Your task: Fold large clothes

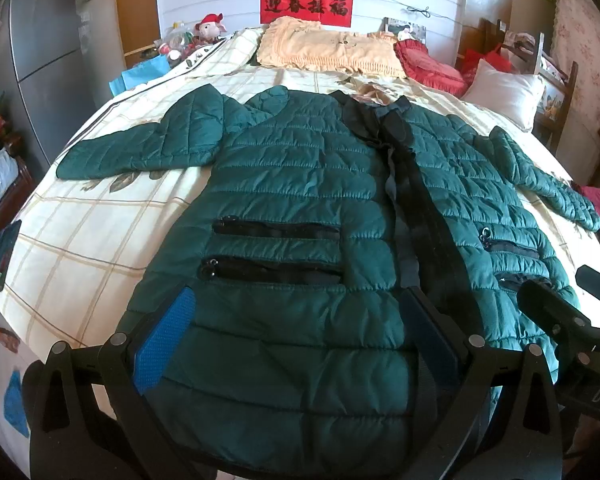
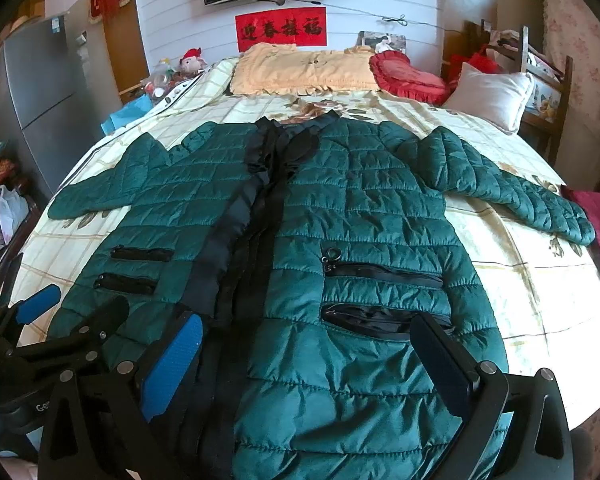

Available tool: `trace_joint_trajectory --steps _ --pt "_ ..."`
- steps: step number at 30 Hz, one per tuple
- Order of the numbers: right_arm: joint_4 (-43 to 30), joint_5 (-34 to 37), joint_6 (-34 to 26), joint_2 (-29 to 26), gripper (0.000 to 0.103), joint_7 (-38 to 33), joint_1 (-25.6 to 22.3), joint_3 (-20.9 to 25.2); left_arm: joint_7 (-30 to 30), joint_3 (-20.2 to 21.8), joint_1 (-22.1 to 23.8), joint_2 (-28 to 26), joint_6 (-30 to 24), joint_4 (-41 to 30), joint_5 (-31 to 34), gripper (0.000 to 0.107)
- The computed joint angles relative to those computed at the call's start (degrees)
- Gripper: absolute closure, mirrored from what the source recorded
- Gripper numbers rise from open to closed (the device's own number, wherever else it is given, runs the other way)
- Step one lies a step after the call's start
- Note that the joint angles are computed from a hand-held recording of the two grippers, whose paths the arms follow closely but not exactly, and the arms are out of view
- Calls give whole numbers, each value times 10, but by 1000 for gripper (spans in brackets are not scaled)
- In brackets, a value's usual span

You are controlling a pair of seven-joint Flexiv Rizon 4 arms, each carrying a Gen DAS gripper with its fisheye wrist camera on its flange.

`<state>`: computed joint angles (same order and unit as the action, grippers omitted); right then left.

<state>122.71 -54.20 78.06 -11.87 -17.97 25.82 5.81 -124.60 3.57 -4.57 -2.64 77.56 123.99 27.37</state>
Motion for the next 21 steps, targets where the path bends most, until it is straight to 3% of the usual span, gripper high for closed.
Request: trace_joint_trajectory --steps 10,21 --pt "1 8 16 -4 0 -5 3 -4 5 0 1 0 1 2 -5 4" --pt "-17 43 -11 -15 0 -35 11 1 -9 5 2 -7 4 -7 7 4"
